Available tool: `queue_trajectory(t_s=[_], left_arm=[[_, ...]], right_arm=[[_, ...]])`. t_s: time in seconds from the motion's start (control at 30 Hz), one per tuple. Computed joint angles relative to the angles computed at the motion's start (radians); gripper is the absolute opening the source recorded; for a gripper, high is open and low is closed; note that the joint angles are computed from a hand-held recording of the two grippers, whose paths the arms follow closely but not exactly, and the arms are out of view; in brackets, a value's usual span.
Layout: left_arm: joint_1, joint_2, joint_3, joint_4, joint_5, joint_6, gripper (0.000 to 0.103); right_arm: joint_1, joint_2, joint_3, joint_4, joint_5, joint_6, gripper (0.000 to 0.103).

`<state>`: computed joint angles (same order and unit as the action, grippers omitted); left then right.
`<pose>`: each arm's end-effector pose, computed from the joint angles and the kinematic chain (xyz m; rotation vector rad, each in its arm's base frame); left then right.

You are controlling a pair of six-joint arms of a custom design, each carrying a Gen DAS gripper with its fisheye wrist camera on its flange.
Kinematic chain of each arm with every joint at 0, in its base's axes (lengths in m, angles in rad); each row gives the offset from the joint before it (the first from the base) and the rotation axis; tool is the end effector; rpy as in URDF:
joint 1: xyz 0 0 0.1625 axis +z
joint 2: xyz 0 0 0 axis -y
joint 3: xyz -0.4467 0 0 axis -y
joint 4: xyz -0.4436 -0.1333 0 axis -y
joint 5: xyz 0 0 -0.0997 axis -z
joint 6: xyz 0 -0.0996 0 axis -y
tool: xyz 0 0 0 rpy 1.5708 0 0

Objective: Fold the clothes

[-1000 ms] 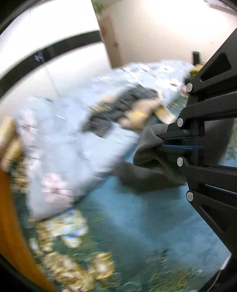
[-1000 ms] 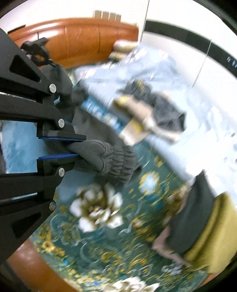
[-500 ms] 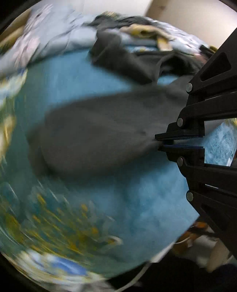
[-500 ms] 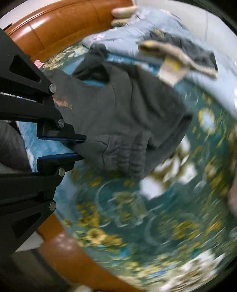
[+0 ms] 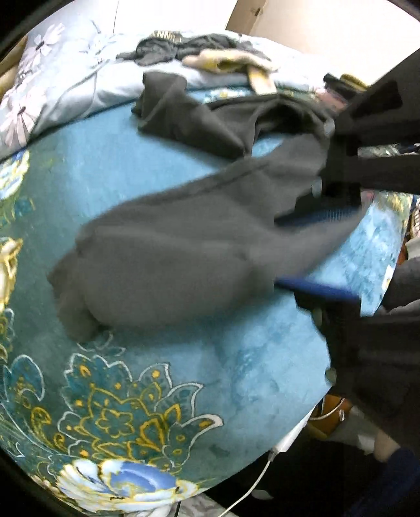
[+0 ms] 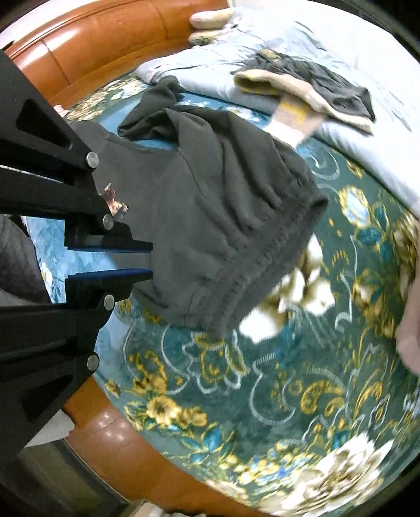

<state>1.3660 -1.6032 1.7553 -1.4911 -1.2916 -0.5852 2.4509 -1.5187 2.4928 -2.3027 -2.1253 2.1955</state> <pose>0.0559 -0.5213 0.4257 -0.4830 2.7505 0.1491 0.3205 -0.1600 0.1355 -1.6243 -2.2605 0.7801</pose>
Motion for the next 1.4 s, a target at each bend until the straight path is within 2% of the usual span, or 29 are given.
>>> queue_trajectory(t_s=[0.13, 0.33, 0.47, 0.6, 0.8, 0.93, 1.03, 1.2, 1.27, 1.33, 1.4], left_arm=[[-0.042, 0.008, -0.025, 0.004, 0.005, 0.024, 0.044], [-0.147, 0.059, 0.001, -0.065, 0.043, 0.157, 0.051], [-0.220, 0.113, 0.045, -0.174, 0.044, 0.205, 0.054], [-0.267, 0.163, 0.079, -0.276, 0.028, 0.216, 0.063], [-0.313, 0.282, 0.076, -0.338, 0.083, 0.274, 0.066], [-0.332, 0.356, 0.050, -0.353, 0.154, 0.304, 0.068], [-0.335, 0.403, 0.027, -0.370, 0.171, 0.332, 0.068], [-0.356, 0.457, 0.014, -0.391, 0.234, 0.396, 0.067], [-0.351, 0.471, 0.007, -0.387, 0.245, 0.381, 0.058], [-0.344, 0.482, -0.002, -0.377, 0.252, 0.362, 0.018], [-0.333, 0.481, -0.007, -0.376, 0.255, 0.351, 0.003]], right_arm=[[-0.047, 0.034, -0.037, -0.016, 0.013, -0.138, 0.010], [-0.126, 0.062, -0.100, 0.022, 0.052, -0.311, 0.010], [-0.183, 0.081, -0.157, 0.085, 0.081, -0.436, 0.010], [-0.239, 0.111, -0.232, 0.177, 0.111, -0.570, 0.010], [-0.312, 0.162, -0.334, 0.263, 0.114, -0.750, 0.011], [-0.349, 0.199, -0.375, 0.268, 0.123, -0.845, 0.011], [-0.365, 0.218, -0.399, 0.270, 0.132, -0.902, 0.011], [-0.382, 0.210, -0.402, 0.256, 0.120, -0.941, 0.012], [-0.384, 0.200, -0.395, 0.242, 0.114, -0.938, 0.012], [-0.383, 0.188, -0.385, 0.234, 0.110, -0.930, 0.012], [-0.384, 0.174, -0.371, 0.228, 0.111, -0.912, 0.012]])
